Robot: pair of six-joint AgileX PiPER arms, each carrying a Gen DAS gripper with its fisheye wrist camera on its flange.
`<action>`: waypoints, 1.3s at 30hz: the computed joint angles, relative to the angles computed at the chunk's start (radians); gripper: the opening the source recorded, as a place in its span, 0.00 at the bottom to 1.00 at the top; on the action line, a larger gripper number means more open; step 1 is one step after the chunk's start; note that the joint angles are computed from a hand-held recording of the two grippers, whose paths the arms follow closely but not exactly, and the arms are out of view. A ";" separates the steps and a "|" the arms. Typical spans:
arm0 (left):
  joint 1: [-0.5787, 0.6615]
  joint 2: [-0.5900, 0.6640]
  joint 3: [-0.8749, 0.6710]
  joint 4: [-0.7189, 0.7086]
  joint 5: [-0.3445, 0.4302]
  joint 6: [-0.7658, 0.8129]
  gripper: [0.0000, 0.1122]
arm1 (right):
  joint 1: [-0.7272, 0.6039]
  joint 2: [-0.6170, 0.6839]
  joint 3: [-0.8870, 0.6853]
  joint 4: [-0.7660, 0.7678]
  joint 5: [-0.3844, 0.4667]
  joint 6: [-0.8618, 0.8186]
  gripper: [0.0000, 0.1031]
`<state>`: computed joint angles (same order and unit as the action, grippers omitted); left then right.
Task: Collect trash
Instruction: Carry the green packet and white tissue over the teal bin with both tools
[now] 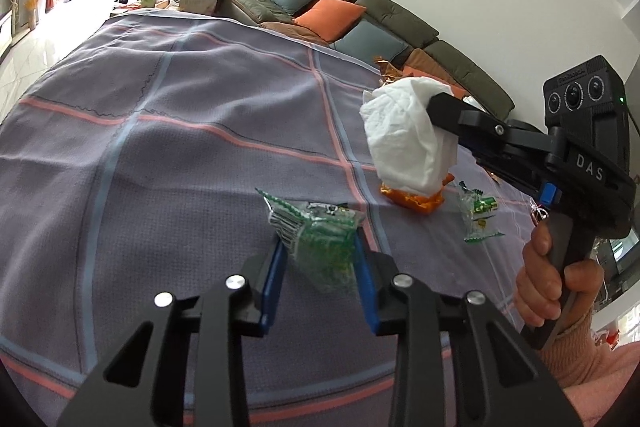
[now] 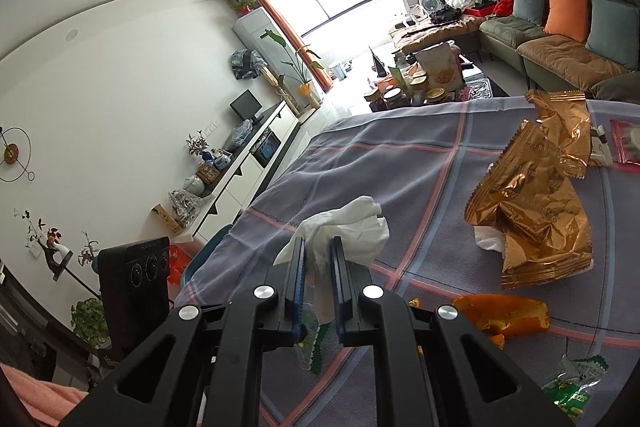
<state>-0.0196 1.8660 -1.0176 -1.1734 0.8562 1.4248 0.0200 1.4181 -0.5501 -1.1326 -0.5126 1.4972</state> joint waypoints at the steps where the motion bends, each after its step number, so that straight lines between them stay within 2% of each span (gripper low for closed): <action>1: 0.007 -0.005 0.004 0.000 0.002 0.003 0.30 | 0.003 0.003 -0.006 -0.003 0.003 0.003 0.12; 12: 0.128 -0.110 0.074 -0.005 0.019 0.056 0.30 | 0.082 0.040 -0.068 0.000 0.019 -0.011 0.12; 23: 0.305 -0.158 0.071 0.028 0.061 0.064 0.30 | 0.206 0.151 -0.195 0.003 0.037 -0.022 0.12; 39: 0.515 -0.129 -0.035 0.066 0.080 0.024 0.30 | 0.364 0.338 -0.486 -0.194 0.092 0.166 0.12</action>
